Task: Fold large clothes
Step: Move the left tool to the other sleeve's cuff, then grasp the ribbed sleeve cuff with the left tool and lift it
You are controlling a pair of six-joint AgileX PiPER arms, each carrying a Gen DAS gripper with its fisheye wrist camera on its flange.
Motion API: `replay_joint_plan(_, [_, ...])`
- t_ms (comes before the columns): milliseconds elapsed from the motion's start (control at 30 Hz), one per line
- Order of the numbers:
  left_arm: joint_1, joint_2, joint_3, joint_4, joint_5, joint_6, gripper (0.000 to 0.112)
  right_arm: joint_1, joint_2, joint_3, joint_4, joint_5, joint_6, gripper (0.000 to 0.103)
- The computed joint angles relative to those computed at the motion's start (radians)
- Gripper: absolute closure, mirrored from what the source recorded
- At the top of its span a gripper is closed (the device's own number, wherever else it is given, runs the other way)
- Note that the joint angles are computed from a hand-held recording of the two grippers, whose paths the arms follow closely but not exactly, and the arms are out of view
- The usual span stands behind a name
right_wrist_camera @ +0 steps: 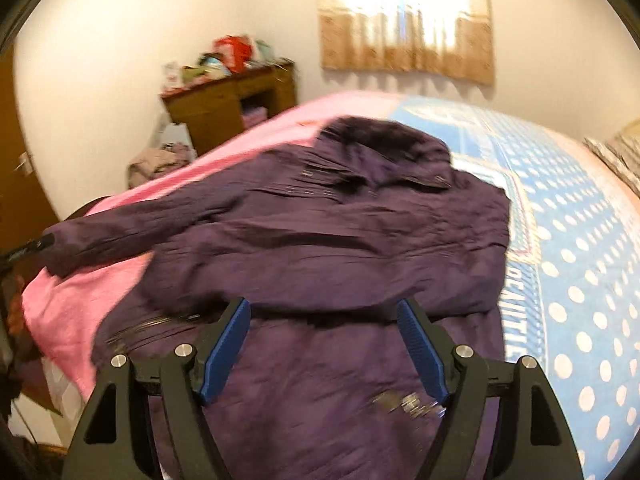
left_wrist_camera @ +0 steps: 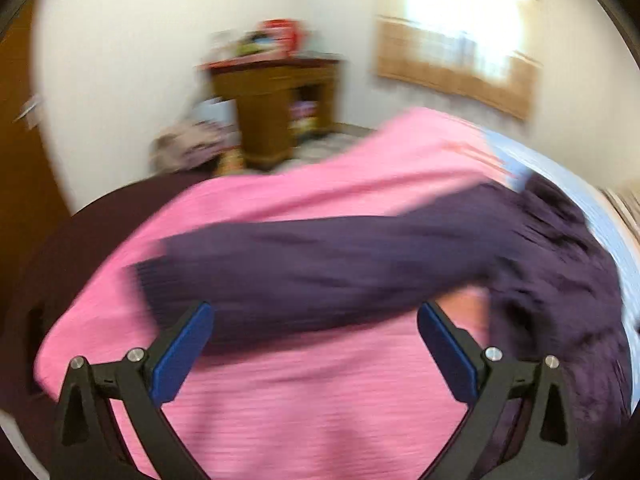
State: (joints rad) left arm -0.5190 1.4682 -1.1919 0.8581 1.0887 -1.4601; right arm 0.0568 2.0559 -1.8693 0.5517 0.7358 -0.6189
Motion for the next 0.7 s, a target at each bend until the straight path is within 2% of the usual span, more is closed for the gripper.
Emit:
replay_joint_plan(33, [0.053,-0.072,0.077,-0.009,0.0,-0.042,0.009,0.013,-0.047,0.077,0.026,-0.038,-0.04,0.027])
replay_joint_plan(67, [0.101,-0.117,0.126,-0.033,-0.035,-0.054,0.009,0.025,-0.07,0.114,0.034,-0.06,-0.056,0.027])
replay_joint_plan(100, [0.176,-0.173,0.18,-0.089,-0.11,-0.039,0.009,0.045,-0.077,0.127,0.025,-0.076,-0.048,0.027])
replay_joint_plan(167, [0.35,-0.274,0.28,-0.265,-0.31,0.011,0.009,0.071,-0.114,0.196,0.042,-0.12,-0.074,0.027])
replay_joint_plan(233, [0.484,-0.316,0.357,-0.465,-0.509,0.112,0.009,0.096,-0.138,0.25,0.056,-0.158,-0.096,0.027])
replay_joint_plan(267, [0.518,-0.303,0.371,-0.565,-0.578,0.173,0.009,0.106,-0.15,0.276,0.057,-0.177,-0.105,0.027])
replay_joint_plan(300, [0.54,-0.291,0.372,-0.658,-0.606,0.249,0.009,0.114,-0.159,0.293,0.055,-0.187,-0.107,0.027])
replay_joint_plan(400, [0.559,-0.248,0.385,-0.819,-0.699,0.351,0.009,0.133,-0.172,0.335,0.057,-0.207,-0.118,0.027])
replay_joint_plan(467, [0.564,-0.203,0.389,-0.88,-0.751,0.359,0.009,0.14,-0.177,0.359,0.065,-0.218,-0.125,0.027])
replay_joint_plan(600, [0.558,-0.139,0.385,-0.864,-0.818,0.277,0.009,0.146,-0.188,0.395,0.064,-0.232,-0.118,0.027])
replay_joint_plan(700, [0.553,-0.088,0.366,-0.738,-0.865,0.118,0.009,0.145,-0.187,0.413,0.071,-0.243,-0.118,0.027])
